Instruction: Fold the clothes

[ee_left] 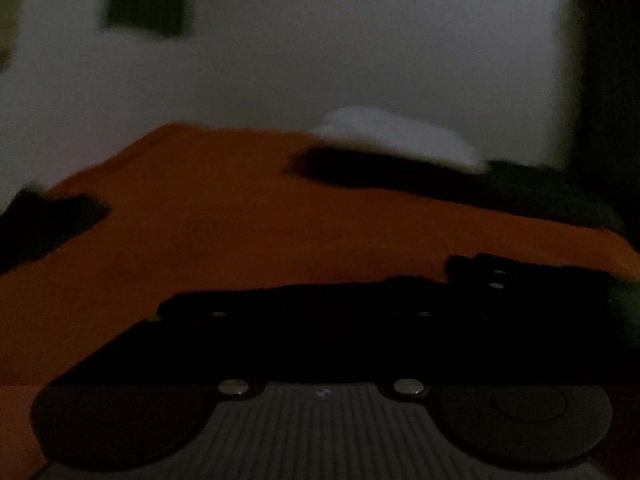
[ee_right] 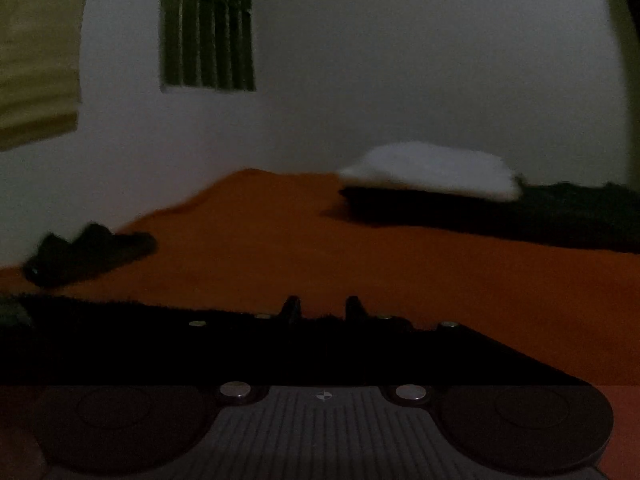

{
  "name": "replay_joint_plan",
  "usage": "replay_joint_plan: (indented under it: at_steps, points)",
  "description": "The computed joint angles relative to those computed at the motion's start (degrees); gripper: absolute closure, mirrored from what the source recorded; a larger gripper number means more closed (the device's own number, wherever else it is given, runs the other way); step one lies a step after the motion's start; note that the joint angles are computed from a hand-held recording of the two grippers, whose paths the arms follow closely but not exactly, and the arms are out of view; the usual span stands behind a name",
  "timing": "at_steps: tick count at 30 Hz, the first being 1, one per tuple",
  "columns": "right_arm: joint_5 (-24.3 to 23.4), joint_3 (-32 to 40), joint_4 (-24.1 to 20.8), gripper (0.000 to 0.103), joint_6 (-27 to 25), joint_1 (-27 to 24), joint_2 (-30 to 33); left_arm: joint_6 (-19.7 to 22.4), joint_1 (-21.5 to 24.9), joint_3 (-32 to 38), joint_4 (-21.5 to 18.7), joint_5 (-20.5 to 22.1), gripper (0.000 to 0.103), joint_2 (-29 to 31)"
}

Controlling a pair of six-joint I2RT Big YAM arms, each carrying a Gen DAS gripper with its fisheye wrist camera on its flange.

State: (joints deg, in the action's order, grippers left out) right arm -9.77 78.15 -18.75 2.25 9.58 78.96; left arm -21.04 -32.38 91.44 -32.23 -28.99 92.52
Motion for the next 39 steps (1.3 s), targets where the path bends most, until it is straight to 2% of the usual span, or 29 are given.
replay_joint_plan:
  at_steps: [1,3,4,5,7,8,9,11,14,15,16,17,20,22,24,27,29,33,36,39]
  points:
    - [1.4,1.2,0.1,0.084,0.8,0.5,1.9,-1.9,0.2,1.3,-0.7,-1.0,0.036,1.8]
    - [1.6,3.7,-1.9,0.064,3.5,0.1,5.1,-2.4,1.3,0.8,0.9,0.0,0.021,3.0]
    - [1.1,4.6,-2.9,0.060,4.9,-0.4,6.4,-1.7,1.2,-0.1,2.0,-0.7,0.011,3.0]
    - [1.4,4.7,-3.1,0.058,4.9,-0.8,7.2,-0.8,1.4,-0.4,2.5,-1.5,0.006,3.4]
    - [3.8,4.7,-3.1,0.056,3.0,-1.1,8.5,0.1,1.9,-0.9,3.1,-2.8,0.005,4.2]
    - [4.0,5.0,-4.0,0.056,3.4,-1.5,9.0,-1.2,2.3,-0.9,2.5,-2.0,0.004,4.2]
    - [3.4,5.1,-4.6,0.055,4.3,-2.2,9.4,-2.1,2.8,-0.8,2.6,-1.3,0.004,4.3]
    - [2.0,5.1,-4.4,0.056,5.9,-4.0,9.7,-1.8,3.5,-0.7,3.1,-2.8,0.004,4.6]
    - [5.0,5.4,-4.0,0.056,1.6,-5.2,10.6,-6.4,6.4,0.3,-0.8,-1.3,0.003,5.3]
    - [5.0,6.0,-4.7,0.055,3.2,-5.9,11.2,-9.6,7.6,-0.1,-0.9,1.1,0.003,5.1]
    - [3.6,7.1,-6.1,0.056,5.9,-6.6,12.1,-10.7,8.4,-0.4,-0.5,2.7,0.003,5.0]
    - [2.5,8.1,-7.0,0.056,7.1,-7.1,12.8,-9.4,8.4,0.0,-0.7,2.5,0.003,5.2]
    - [4.4,9.3,-8.4,0.056,5.2,-6.3,12.9,-6.3,7.9,0.7,-2.2,1.2,0.006,4.9]
    - [5.6,8.1,-8.6,0.056,4.0,-6.0,10.8,-4.4,8.5,0.4,-2.4,1.7,0.010,3.7]
    - [5.6,5.6,-7.5,0.056,2.7,-6.3,7.1,-3.2,8.3,-2.0,-1.5,2.3,0.011,0.0]
    - [2.6,1.9,-9.1,0.054,1.6,-6.0,0.3,-1.9,7.2,-7.2,-0.3,7.2,0.009,-7.1]
    - [0.5,-1.1,-11.7,0.054,2.6,-5.1,-4.3,-1.0,5.6,-10.1,-1.9,10.2,0.009,-10.8]
    - [0.2,-8.4,-15.4,0.054,2.3,-2.0,-12.9,1.8,1.8,-16.5,-5.9,12.9,0.009,-16.5]
    - [-3.5,-10.6,-22.2,0.054,-1.0,-1.8,-15.6,4.8,1.0,-19.5,-10.7,14.1,0.018,-18.5]
    - [-1.8,-13.8,-24.9,0.057,-5.9,-2.6,-18.2,4.3,2.5,-22.3,-12.7,14.9,0.018,-20.0]
